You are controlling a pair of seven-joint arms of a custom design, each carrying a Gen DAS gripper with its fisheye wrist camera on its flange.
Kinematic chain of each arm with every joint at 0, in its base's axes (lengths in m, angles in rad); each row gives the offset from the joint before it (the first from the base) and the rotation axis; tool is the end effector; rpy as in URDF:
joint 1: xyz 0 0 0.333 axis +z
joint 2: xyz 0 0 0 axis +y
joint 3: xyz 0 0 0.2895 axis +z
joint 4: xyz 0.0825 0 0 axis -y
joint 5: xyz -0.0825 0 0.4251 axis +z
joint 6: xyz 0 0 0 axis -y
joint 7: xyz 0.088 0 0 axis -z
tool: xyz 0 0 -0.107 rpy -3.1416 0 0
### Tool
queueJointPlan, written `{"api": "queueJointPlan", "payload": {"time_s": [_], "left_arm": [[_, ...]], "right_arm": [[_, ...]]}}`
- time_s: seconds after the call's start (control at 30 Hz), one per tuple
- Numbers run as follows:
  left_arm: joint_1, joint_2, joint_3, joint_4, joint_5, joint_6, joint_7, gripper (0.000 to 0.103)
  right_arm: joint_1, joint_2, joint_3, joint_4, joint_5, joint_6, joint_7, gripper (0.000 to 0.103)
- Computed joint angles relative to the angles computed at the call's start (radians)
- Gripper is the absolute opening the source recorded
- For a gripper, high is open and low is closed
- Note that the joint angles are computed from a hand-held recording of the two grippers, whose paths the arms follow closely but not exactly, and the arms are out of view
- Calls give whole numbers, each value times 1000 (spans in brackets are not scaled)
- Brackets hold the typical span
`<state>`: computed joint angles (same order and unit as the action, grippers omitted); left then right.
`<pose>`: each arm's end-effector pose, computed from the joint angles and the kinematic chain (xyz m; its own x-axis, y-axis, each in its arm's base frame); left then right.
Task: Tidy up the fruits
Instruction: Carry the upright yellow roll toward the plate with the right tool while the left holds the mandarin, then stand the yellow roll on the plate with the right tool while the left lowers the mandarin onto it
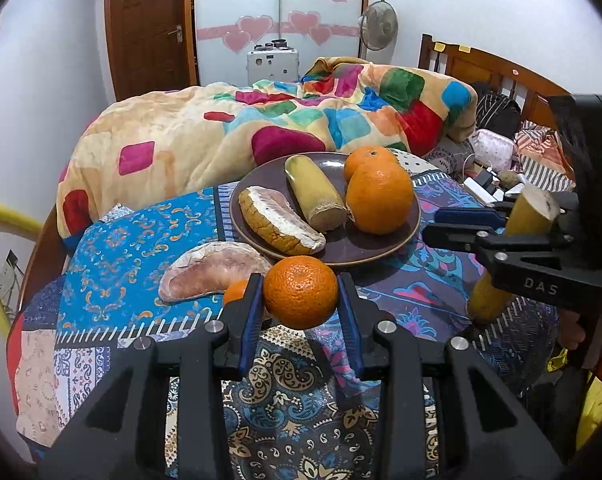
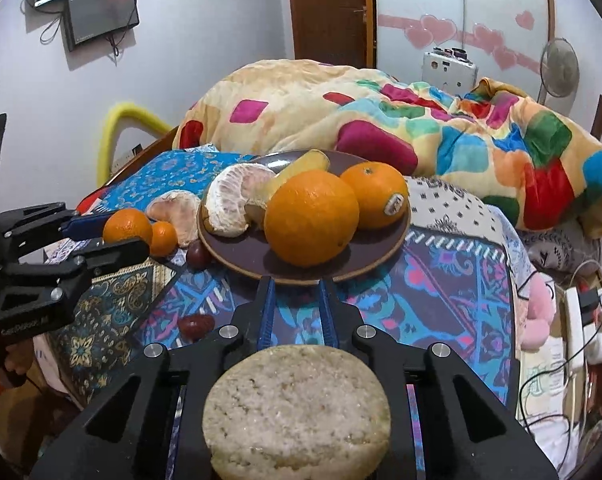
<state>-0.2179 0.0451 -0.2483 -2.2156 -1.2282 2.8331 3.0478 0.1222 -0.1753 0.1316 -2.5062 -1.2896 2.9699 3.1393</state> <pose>0.5454 -0.2200 0.3432 -0.7548 -0.6555 0.0244 -0.4601 0.5026 -0.7319 0.4641 0.1872 0.3279 -0.0646 -0.9963 -0.0567 -0.7074 0.0858 -0.7016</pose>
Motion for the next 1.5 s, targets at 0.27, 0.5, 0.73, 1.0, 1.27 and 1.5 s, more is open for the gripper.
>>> {"api": "queueJointPlan", "payload": {"time_s": [0.27, 0.5, 0.73, 1.0, 1.27, 1.5], "left_arm": [[6, 10, -2, 5, 8, 5, 3, 36], [13, 18, -4, 8, 18, 0, -12, 36], [18, 20, -7, 7, 27, -6, -30, 36], [15, 23, -10, 10, 42, 6, -40, 36], [11, 39, -22, 57, 31, 21, -46, 36], [11, 79, -41, 130, 37, 42, -55, 36]], "right_arm": [[24, 79, -20, 77, 26, -22, -42, 23], [49, 57, -30, 61, 25, -39, -57, 42], [48, 51, -22, 17, 109, -12, -164, 42], [39, 31, -10, 8, -35, -29, -8, 35], [21, -74, 1, -27, -137, -37, 109, 34], [-3, -123, 9, -11, -166, -32, 119, 34]]}}
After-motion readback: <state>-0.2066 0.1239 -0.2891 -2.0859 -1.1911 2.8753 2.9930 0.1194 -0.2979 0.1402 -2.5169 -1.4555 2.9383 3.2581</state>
